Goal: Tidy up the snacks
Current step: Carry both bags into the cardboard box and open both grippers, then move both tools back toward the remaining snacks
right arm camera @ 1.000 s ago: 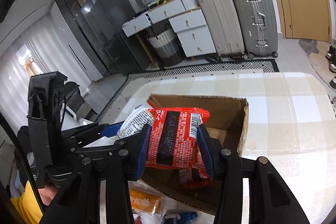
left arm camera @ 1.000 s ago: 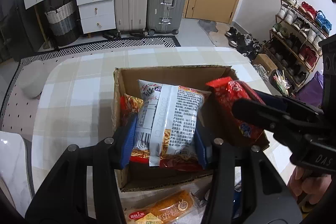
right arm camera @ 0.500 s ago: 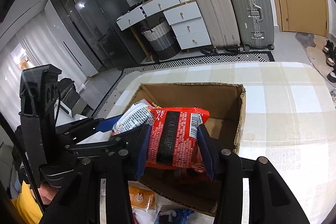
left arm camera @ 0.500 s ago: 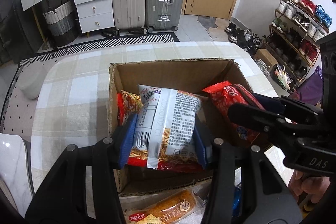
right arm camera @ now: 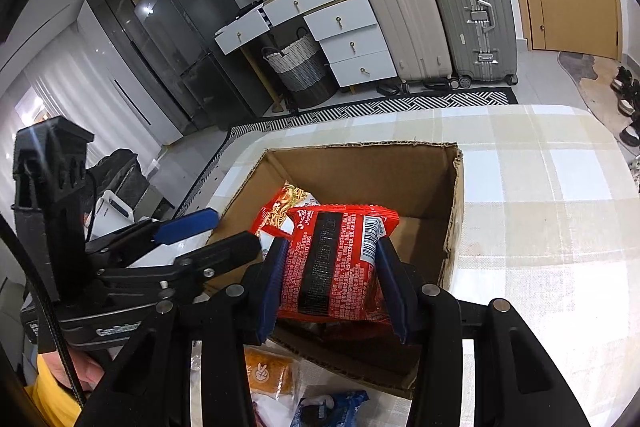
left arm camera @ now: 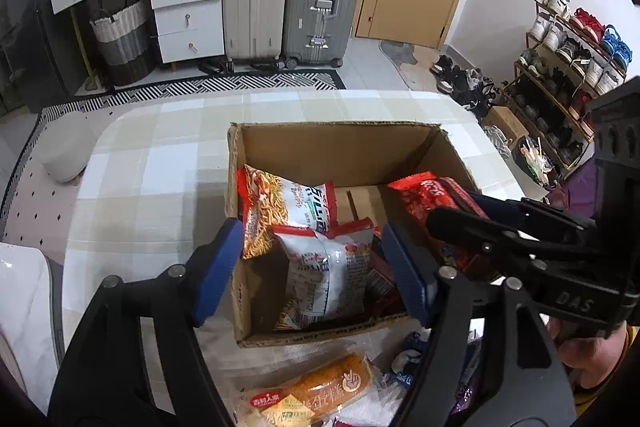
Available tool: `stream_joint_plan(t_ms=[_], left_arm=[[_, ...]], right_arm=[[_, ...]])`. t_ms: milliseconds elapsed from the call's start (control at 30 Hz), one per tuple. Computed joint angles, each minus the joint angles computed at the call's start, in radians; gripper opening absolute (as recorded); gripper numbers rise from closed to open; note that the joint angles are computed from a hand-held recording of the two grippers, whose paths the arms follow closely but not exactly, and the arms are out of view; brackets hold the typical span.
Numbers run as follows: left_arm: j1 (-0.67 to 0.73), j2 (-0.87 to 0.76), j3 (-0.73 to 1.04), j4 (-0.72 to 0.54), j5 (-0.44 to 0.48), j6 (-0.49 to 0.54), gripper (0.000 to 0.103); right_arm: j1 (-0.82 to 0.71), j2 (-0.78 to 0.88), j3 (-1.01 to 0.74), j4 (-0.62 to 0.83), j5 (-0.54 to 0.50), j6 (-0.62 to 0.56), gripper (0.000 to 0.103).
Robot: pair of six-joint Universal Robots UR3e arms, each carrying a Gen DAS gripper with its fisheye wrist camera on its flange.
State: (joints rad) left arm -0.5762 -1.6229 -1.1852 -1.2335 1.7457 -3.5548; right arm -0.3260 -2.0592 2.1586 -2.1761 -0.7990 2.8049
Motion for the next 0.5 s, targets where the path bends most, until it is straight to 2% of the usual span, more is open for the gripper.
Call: stream_joint_plan(t_ms=[500], left_arm=[[-0.086,0.086,0.067,-0.142,0.076,-0.058,0.071]], right_arm=[[0.077,0.023,-0.009,-0.087,-0.091,0.063,0.045]])
